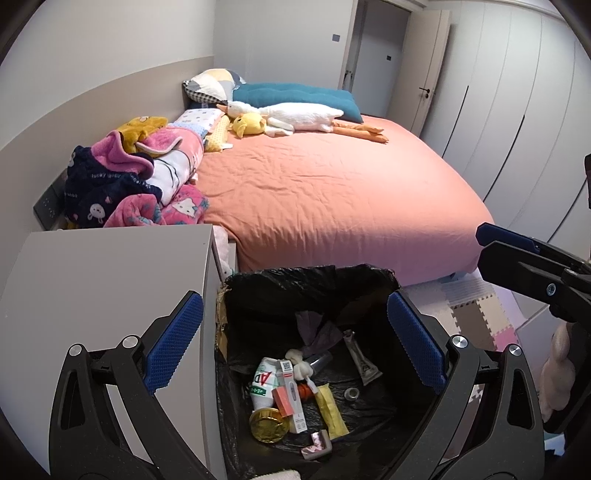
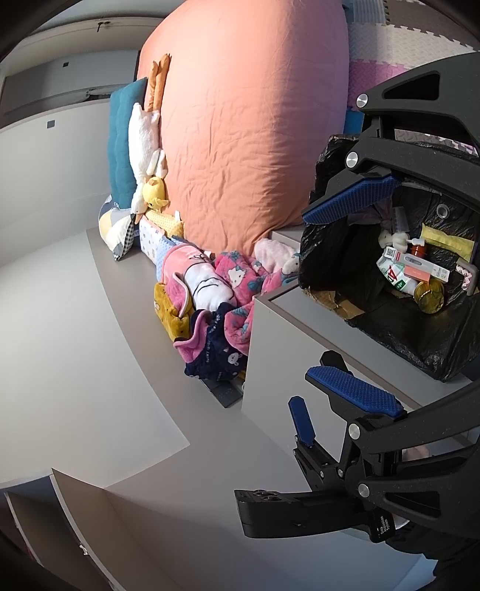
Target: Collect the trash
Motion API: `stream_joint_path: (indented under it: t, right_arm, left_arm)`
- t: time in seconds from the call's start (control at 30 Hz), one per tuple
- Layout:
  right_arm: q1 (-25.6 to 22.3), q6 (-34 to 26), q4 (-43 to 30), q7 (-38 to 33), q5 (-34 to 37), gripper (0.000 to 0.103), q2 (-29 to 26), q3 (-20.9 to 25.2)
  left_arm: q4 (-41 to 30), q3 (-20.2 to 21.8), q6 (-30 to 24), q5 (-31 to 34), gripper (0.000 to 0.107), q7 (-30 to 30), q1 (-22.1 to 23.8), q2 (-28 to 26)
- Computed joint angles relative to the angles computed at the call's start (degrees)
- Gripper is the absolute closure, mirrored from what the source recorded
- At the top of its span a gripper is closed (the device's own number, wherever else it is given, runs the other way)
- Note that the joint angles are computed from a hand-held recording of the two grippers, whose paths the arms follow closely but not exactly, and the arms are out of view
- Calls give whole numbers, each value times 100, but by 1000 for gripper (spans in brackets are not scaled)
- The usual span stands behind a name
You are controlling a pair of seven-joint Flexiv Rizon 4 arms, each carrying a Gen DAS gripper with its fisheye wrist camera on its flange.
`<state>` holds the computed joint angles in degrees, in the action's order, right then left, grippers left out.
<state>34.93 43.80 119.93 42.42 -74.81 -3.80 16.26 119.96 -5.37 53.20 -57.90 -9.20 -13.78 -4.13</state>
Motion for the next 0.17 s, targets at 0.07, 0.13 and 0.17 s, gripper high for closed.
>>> stream_joint_path:
  t: [0.07,0.13,0.17]
  right_arm:
    - [-11,16,50,30,-8,23,37,8]
    - [-11,-3,57,10,-3,23,43,16]
    - [-17,9,74,19,-10,23,53,18]
  left_arm:
    - [-3,1,39,56,10,-95,-3,-14]
    - [-11,5,1,48,10,-133,13,-20]
    - [-13,7,-5,47,10,-148,18,-21]
